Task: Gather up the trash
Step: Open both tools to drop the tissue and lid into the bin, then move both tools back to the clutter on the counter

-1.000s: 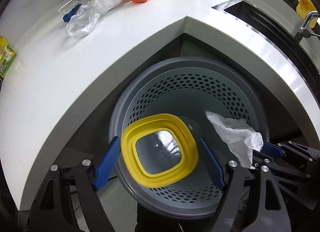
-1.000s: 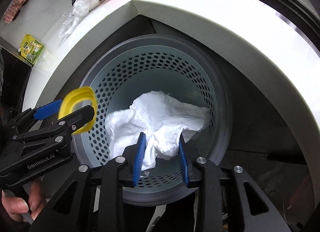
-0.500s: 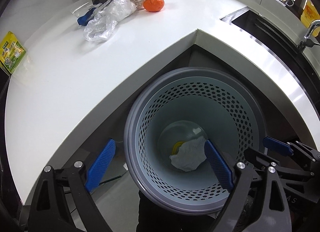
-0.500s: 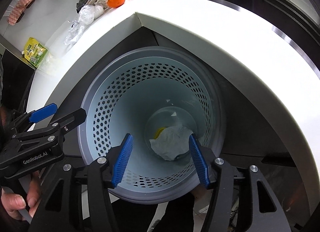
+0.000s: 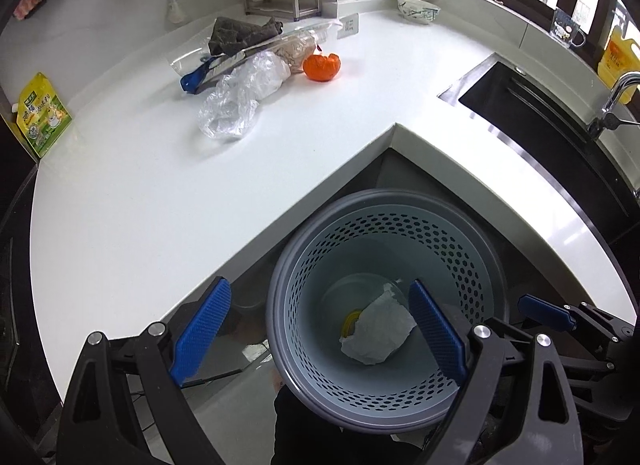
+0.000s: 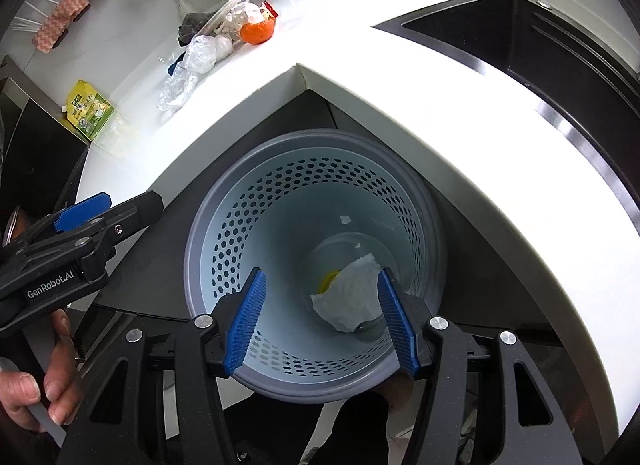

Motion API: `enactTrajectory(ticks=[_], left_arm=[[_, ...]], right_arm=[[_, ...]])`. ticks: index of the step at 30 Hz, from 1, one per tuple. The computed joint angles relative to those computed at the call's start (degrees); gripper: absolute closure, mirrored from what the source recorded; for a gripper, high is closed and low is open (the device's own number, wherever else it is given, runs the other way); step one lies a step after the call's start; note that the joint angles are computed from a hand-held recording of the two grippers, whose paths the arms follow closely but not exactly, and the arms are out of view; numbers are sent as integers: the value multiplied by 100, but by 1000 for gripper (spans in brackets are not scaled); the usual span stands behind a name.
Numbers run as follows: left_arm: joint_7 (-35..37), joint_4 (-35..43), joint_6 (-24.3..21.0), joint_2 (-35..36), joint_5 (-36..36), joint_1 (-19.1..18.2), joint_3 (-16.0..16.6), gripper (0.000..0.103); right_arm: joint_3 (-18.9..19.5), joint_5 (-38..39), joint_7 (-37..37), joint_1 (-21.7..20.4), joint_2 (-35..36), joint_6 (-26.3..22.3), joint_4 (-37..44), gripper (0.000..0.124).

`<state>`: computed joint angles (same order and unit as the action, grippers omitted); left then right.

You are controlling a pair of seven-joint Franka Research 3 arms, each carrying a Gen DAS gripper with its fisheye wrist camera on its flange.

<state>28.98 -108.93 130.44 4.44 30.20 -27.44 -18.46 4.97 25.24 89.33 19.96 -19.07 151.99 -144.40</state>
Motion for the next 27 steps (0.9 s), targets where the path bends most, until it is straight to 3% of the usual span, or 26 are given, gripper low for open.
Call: enactTrajectory(ticks=[14, 27], left_arm=[[-217, 76, -18, -325, 205, 150, 29, 13], [-204, -34, 103, -645, 317, 528, 143, 13]], right_arm=[[1, -97, -157, -22, 73, 12, 481, 67], [109, -190, -197, 61, 835, 197, 1522, 65]])
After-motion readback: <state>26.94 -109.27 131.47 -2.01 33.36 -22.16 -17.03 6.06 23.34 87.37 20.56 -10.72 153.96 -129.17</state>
